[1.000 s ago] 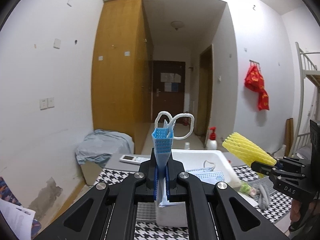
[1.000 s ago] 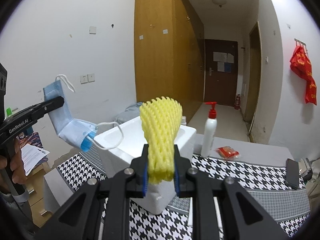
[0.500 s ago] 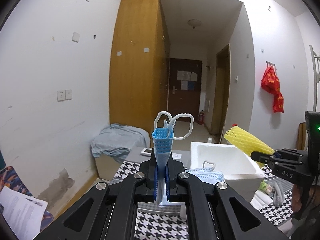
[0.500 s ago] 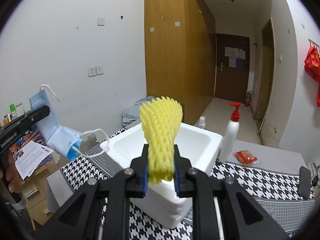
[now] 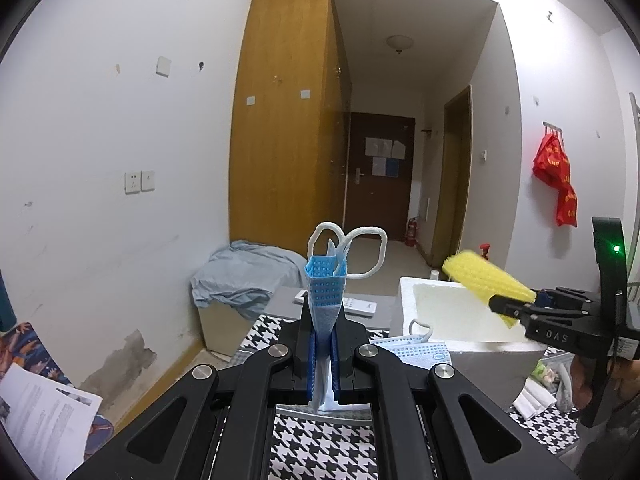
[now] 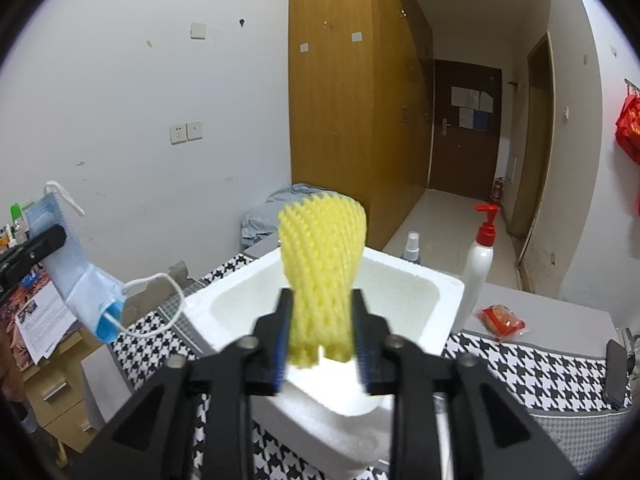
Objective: Organize soft objects
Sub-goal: 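Lower the yellow net into the foam box and open the right tool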
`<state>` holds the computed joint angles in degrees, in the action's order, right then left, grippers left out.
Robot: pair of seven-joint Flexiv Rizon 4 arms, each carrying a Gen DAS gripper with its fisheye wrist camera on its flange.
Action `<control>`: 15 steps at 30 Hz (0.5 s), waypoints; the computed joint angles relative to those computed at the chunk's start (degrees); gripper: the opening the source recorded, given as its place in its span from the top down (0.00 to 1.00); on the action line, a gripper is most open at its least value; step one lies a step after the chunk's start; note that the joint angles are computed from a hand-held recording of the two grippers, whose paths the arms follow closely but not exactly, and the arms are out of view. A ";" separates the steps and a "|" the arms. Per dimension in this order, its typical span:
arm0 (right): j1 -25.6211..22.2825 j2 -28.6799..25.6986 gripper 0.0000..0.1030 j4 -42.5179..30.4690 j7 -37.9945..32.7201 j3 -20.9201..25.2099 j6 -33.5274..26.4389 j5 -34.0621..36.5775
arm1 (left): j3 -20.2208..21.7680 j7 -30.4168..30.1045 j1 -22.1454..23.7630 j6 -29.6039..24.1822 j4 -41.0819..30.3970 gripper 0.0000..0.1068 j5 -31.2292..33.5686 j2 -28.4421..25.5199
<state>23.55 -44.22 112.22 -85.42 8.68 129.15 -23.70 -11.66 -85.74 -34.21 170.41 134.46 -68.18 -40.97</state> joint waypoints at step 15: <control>-1.27 -0.27 0.02 1.58 0.52 0.31 3.85 -1.93 | 0.42 -0.52 0.49 0.03 -0.28 0.95 1.48 0.23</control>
<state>22.28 -44.49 113.80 -84.90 8.99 133.00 -25.63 -11.24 -86.26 -33.72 170.43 134.18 -66.70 -40.74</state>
